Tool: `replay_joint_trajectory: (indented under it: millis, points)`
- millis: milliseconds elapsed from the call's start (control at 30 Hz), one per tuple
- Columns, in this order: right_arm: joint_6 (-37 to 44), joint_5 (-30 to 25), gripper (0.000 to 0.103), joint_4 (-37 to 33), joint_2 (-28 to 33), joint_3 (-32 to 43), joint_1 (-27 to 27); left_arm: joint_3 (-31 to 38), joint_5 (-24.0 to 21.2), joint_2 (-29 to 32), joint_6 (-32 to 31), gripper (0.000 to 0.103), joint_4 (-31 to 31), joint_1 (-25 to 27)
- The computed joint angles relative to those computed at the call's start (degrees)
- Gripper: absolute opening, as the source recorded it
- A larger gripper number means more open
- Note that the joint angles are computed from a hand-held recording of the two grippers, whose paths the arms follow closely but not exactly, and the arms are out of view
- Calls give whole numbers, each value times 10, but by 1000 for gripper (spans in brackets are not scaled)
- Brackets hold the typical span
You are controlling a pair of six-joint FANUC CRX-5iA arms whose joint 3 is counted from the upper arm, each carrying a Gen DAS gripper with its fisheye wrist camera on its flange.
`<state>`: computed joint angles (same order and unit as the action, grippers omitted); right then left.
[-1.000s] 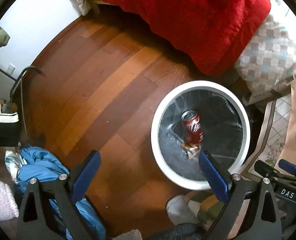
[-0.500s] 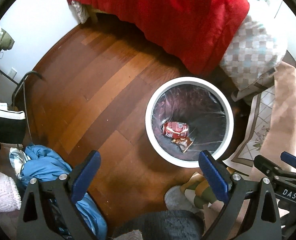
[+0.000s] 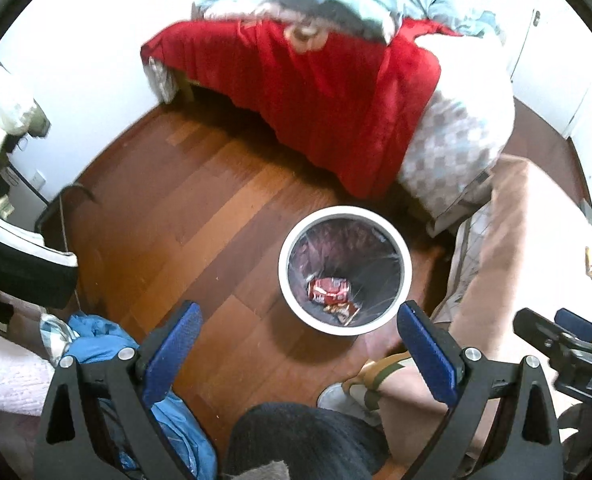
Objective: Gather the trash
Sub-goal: 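Move both tools back over the table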
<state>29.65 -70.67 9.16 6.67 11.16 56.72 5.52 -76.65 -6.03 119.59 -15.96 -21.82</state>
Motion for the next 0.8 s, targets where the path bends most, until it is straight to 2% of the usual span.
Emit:
replay_joint_trajectory:
  millis: [233, 367, 467, 600, 700, 800]
  points:
    - [-90, 8, 103, 62, -143, -91, 26, 68, -9, 17, 41, 100, -37, -92]
    - [-142, -29, 103, 89, -229, -157, 25, 116, -6, 71, 56, 100, -43, -151]
    - [-169, -71, 103, 86, -293, -213, -4, 161, -3, 142, 52, 100, -24, -190]
    - [-227, -126, 103, 56, -398, -307, -97, 243, -11, 254, 43, 100, 2, -233]
    - [-218, -113, 103, -17, -462, -363, -247, 341, -44, 352, 19, 100, 13, -263]
    - [-178, -76, 98, -62, -479, -402, -397, 455, -91, 442, -7, 100, 16, -285]
